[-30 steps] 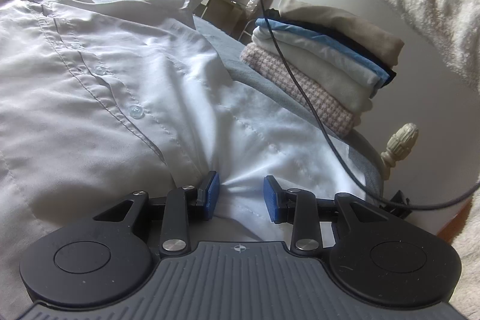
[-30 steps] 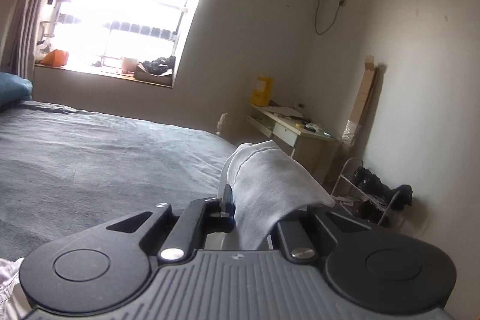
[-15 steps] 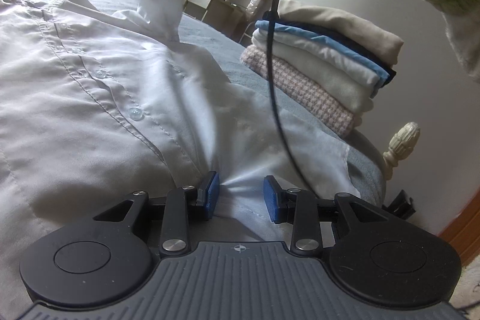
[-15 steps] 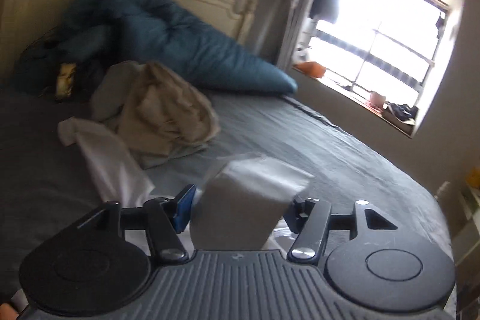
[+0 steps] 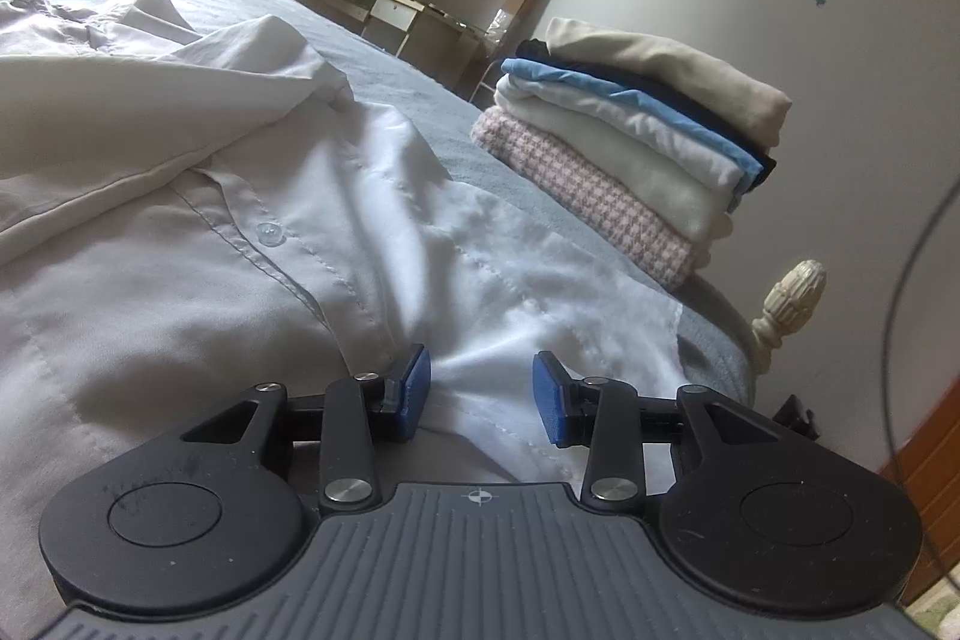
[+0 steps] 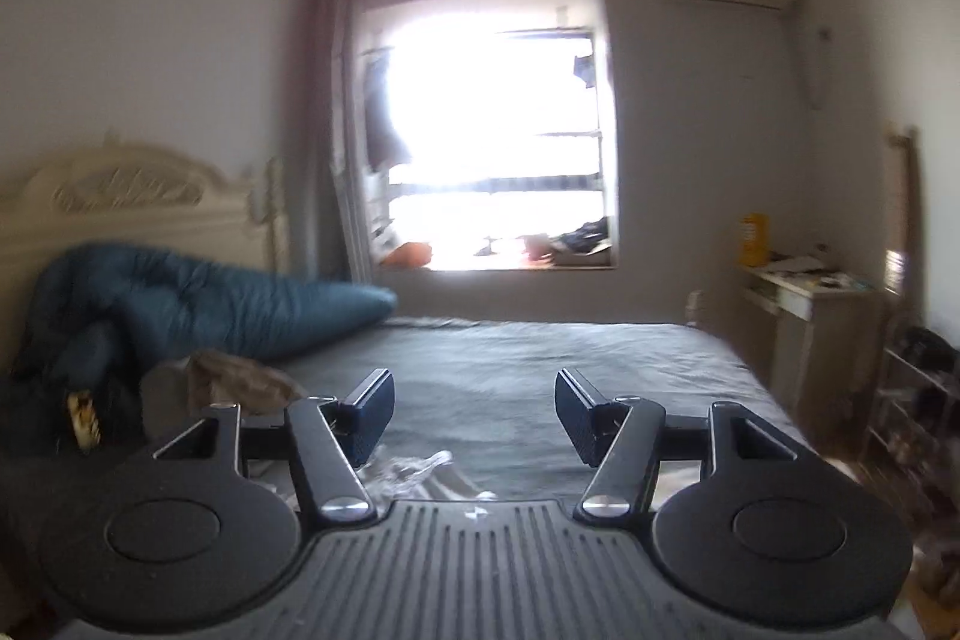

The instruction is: Fold clothes

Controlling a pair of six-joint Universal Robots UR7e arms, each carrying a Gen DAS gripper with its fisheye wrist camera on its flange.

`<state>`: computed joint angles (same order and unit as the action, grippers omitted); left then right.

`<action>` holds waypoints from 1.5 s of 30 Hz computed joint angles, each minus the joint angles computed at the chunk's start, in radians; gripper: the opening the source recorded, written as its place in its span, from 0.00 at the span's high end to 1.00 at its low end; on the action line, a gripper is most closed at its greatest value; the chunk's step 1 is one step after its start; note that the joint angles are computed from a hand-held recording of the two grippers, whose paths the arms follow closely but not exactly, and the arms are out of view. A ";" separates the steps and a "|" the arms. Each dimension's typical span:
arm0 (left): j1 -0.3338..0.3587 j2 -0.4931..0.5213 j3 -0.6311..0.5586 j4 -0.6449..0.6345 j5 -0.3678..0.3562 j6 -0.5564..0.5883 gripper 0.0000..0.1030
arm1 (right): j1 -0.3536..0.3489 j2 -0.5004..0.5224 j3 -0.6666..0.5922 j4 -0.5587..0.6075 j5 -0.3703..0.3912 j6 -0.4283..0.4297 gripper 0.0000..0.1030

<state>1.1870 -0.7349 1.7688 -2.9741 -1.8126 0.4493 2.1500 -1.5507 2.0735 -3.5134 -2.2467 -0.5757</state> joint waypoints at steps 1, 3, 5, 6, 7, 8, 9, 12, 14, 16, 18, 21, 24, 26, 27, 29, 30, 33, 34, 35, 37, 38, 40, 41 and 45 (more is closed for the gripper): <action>-0.003 -0.003 0.001 0.002 0.005 -0.002 0.62 | 0.016 -0.052 0.037 -0.008 -0.043 0.050 0.39; -0.012 -0.010 0.005 0.002 0.023 -0.011 0.62 | 0.034 -0.163 0.103 0.029 -0.110 0.173 0.36; -0.025 -0.018 0.013 -0.001 0.044 -0.029 0.62 | -0.050 -0.283 0.175 0.170 -0.024 0.334 0.36; -0.034 -0.023 0.018 -0.004 0.057 -0.036 0.62 | -0.129 -0.331 0.212 0.227 0.056 0.389 0.36; -0.045 -0.028 0.026 -0.009 0.072 -0.039 0.62 | -0.220 -0.361 0.240 0.280 0.147 0.419 0.36; -0.056 -0.032 0.033 -0.013 0.089 -0.041 0.62 | -0.324 -0.368 0.262 0.325 0.251 0.439 0.36; -0.068 -0.035 0.038 -0.015 0.107 -0.044 0.62 | -0.428 -0.356 0.275 0.364 0.353 0.451 0.36; -0.106 -0.038 0.044 -0.021 0.161 -0.060 0.62 | -0.629 -0.189 0.257 0.389 0.490 0.413 0.39; -0.128 -0.033 0.037 -0.025 0.196 -0.065 0.62 | -0.699 -0.059 0.208 0.366 0.506 0.359 0.41; -0.146 -0.022 0.022 -0.030 0.230 -0.065 0.62 | -0.743 0.050 0.158 0.328 0.496 0.313 0.41; -0.159 0.002 -0.012 -0.024 0.262 -0.064 0.62 | -0.789 0.109 0.129 0.317 0.517 0.302 0.42; -0.174 0.054 -0.086 -0.009 0.313 -0.061 0.62 | -0.844 0.135 0.122 0.322 0.580 0.296 0.46; -0.183 0.127 -0.187 -0.002 0.357 -0.062 0.62 | -0.870 0.119 0.160 0.296 0.636 0.263 0.88; -0.186 0.182 -0.265 0.001 0.381 -0.067 0.62 | -0.894 0.100 0.182 0.306 0.680 0.272 0.98; -0.188 0.210 -0.307 0.003 0.393 -0.068 0.62 | -0.901 0.093 0.200 0.281 0.691 0.277 0.98; -0.192 0.264 -0.388 0.017 0.418 -0.071 0.62 | -0.920 0.069 0.243 0.231 0.723 0.294 0.98; -0.193 0.289 -0.427 0.027 0.429 -0.071 0.62 | -0.936 0.057 0.262 0.217 0.752 0.310 0.98; -0.197 0.360 -0.532 0.061 0.481 -0.053 0.62 | -0.972 0.054 0.299 0.178 0.810 0.345 0.98; -0.199 0.381 -0.561 0.072 0.501 -0.046 0.62 | -0.983 0.060 0.306 0.162 0.823 0.354 0.98; -0.200 0.400 -0.588 0.084 0.518 -0.040 0.62 | -0.994 0.068 0.309 0.147 0.837 0.367 0.98; -0.203 0.436 -0.633 0.098 0.553 -0.024 0.62 | -1.005 0.077 0.312 0.131 0.855 0.390 0.98; -0.204 0.449 -0.651 0.104 0.565 -0.018 0.62 | -1.010 0.080 0.313 0.124 0.863 0.400 0.98; -0.205 0.477 -0.688 0.116 0.588 -0.011 0.62 | -1.009 0.084 0.316 0.110 0.859 0.398 0.98; -0.204 0.485 -0.698 0.117 0.590 -0.015 0.62 | -1.003 0.081 0.320 0.098 0.850 0.396 0.96; -0.204 0.451 -0.669 0.110 0.564 -0.046 0.62 | -0.903 0.085 0.345 -0.061 0.689 0.322 0.68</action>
